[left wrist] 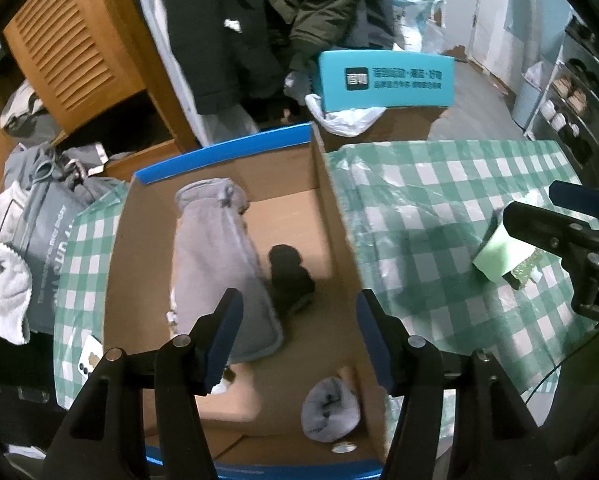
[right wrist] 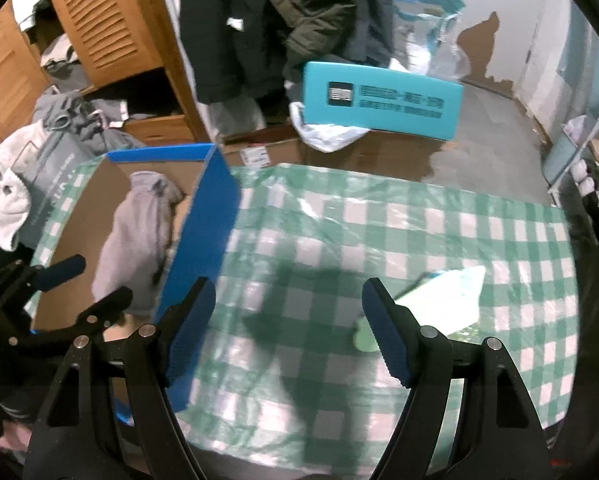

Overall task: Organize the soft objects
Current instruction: 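Move both grippers out of the box toward the green cloth and scrubber, then lower the left gripper onto the light green cloth and close on it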

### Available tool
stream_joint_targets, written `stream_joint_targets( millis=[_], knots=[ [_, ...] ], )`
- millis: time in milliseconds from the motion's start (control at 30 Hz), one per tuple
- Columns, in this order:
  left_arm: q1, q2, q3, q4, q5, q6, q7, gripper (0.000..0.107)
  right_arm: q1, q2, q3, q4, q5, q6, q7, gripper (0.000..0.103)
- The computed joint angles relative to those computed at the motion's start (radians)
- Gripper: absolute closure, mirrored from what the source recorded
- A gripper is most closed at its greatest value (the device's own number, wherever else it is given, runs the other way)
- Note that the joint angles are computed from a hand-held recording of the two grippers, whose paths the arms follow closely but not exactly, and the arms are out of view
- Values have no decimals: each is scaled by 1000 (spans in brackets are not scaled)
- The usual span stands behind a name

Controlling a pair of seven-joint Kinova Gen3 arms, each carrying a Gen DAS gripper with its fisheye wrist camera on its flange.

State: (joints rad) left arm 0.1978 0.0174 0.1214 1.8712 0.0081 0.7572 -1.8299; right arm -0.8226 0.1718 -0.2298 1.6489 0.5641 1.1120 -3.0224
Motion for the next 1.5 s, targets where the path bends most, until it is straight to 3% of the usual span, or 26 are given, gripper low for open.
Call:
stream_joint_targets(
  millis=[533,867,1267,1500],
  knots=[
    [151,46,70,-35,-148,12,188,47,123,-181,-52,242,-40,-17,-147,28],
    [248,119,88,-73,-208,29,272,47,221,-252,-83,348,-80,-22,-170,28],
    [327,218,86,-128,-189,36,285,47,336,-312,-70,473,-148,-87,-145,28],
    [335,259,92,-159,-139,30,249,43,384,-296,-53,527,-192,-144,-118,28]
  ],
)
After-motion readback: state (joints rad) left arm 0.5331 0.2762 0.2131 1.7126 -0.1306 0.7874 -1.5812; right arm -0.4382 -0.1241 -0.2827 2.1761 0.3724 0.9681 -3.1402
